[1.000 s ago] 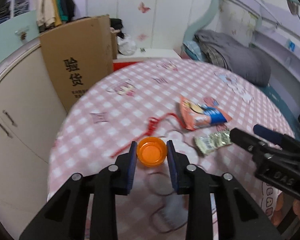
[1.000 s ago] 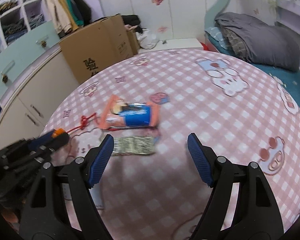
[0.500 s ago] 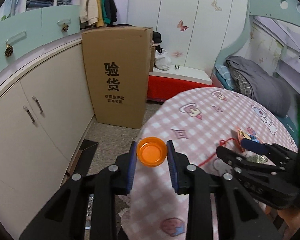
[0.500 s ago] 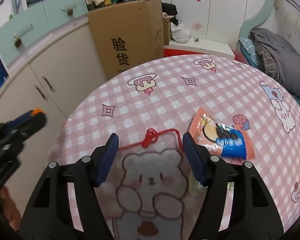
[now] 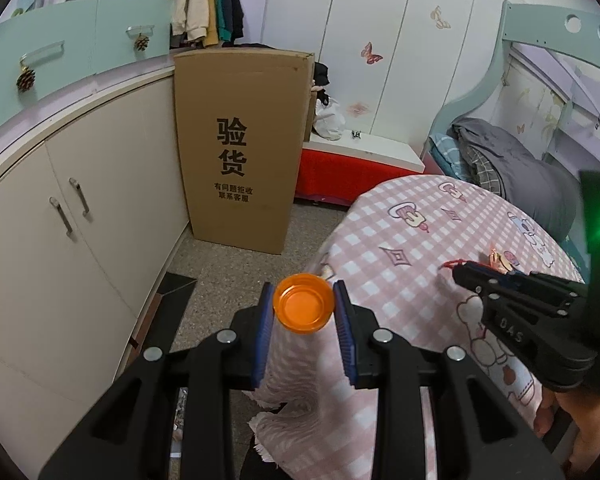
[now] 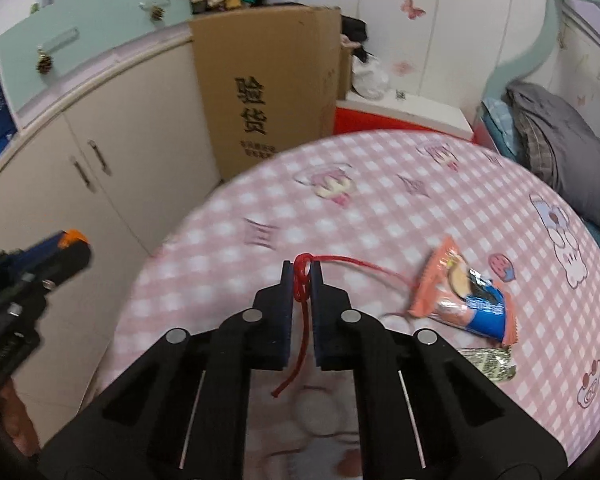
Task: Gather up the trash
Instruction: 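Grasp the orange cap with the left gripper while the right gripper grasps the red string, then carry both items over the wastebasket and open both grippers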
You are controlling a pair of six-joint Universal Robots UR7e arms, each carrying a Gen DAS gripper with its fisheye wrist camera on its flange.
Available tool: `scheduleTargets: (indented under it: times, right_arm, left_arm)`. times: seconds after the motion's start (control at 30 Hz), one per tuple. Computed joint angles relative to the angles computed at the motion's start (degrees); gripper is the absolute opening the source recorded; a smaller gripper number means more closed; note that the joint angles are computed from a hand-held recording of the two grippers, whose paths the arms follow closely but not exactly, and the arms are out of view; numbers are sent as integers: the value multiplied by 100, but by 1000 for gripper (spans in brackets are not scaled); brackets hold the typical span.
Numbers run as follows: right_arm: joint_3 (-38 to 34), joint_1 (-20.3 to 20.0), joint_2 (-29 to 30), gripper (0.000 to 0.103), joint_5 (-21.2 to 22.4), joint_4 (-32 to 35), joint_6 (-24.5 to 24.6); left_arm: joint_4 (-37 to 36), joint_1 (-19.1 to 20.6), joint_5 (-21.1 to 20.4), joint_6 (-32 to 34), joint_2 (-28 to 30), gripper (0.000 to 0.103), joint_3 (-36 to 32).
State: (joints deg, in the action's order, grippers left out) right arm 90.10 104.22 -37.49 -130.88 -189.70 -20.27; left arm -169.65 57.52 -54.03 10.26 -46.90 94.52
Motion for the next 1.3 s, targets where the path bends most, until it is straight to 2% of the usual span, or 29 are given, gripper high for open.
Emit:
scheduleTargets:
  times: [0.27, 0.6, 0.87, 1.03, 1.1, 1.17, 1.23, 1.3]
  right_arm:
    - [-308, 407, 241, 8, 501, 411, 247]
    - [-1257, 753, 1242, 8, 920, 1219, 342]
    - [-2168, 711, 2146, 8, 1215, 1792, 647]
    - [-2634, 646, 2565, 8, 1236, 2073, 797]
    - [-2784, 622, 2670, 8, 1235, 2238, 854]
    - [-2894, 598, 2751, 8, 1241, 2353, 901]
    - [-2920, 578, 2768, 8, 1260, 2425, 926]
    - [-2936, 571, 2796, 8, 1252, 2452, 931]
  left_arm:
    - [-190, 184, -37, 76, -499, 29, 328]
    - [-196, 689, 200, -12, -998, 29, 539]
    - [154, 1316, 437, -88, -983, 29, 324]
    - [398, 1612, 596, -129, -830, 30, 64]
    - [566, 1701, 646, -197, -777, 40, -27]
    - [586, 1749, 739, -185, -722, 56, -84]
    - [604, 1802, 789, -189, -685, 64, -123]
    - [623, 1848, 771, -220, -678, 65, -135]
